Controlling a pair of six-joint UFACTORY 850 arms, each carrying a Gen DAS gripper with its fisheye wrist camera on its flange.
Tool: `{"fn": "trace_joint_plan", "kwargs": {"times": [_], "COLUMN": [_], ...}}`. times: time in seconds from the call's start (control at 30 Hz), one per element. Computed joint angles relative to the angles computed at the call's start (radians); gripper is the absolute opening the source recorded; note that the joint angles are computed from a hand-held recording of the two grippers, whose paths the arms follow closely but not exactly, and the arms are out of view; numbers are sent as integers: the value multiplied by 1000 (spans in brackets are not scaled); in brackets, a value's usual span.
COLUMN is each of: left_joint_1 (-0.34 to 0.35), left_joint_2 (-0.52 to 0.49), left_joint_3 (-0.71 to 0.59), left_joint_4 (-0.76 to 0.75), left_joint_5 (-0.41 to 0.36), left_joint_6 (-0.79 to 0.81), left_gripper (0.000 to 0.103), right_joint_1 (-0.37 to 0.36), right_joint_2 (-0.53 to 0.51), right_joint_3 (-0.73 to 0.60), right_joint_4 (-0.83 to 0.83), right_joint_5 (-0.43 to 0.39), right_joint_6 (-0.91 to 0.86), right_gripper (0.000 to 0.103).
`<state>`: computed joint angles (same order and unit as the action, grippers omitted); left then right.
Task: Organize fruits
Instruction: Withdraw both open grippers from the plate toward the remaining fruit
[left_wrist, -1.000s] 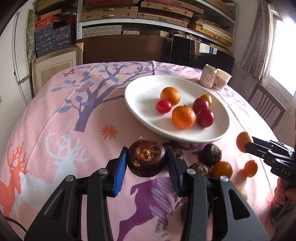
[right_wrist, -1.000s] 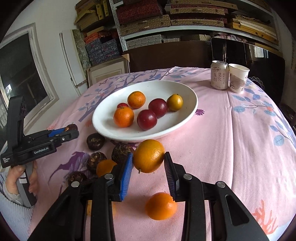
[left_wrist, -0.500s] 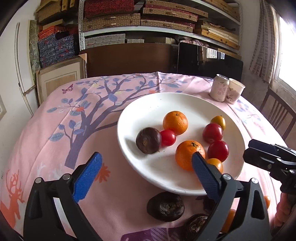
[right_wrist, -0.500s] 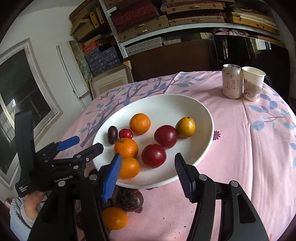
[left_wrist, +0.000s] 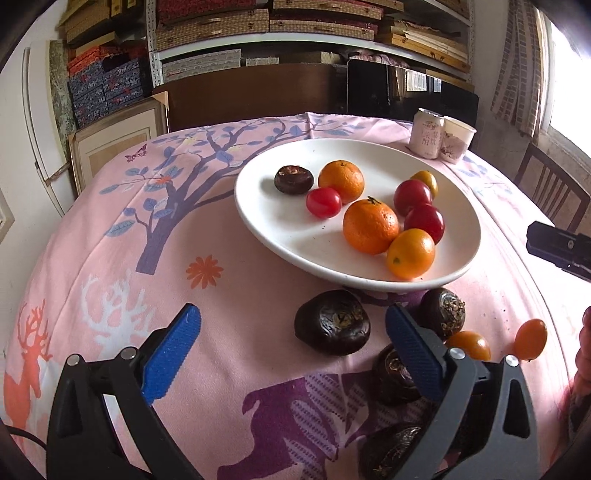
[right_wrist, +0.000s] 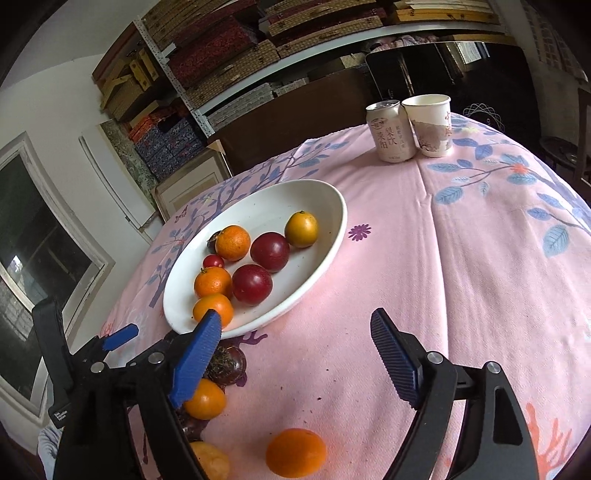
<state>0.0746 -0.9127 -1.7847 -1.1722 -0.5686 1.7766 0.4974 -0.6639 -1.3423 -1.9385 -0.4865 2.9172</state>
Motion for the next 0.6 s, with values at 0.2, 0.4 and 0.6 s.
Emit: {"fn": "trace_joint_plan", "kwargs": {"times": [0.2, 0.4, 0.6], "left_joint_1": [-29, -49, -7], "left_joint_2": [-18, -85, -97], "left_joint_3": [-21, -132, -154], "left_joint_4": [114, 331, 378], "left_joint_5": [68, 59, 68], "left_joint_6": [-69, -298, -364], "left_gripper": [98, 99, 99], "right_joint_1": [-2, -2, -3], "right_joint_2": [-9, -16, -18], "right_joint_3": [-15, -28, -28], "right_joint_4": [28, 60, 67], "right_joint_5": [21, 40, 44], "right_joint_6": [-36, -74, -78], "right_gripper": [84, 85, 85]}}
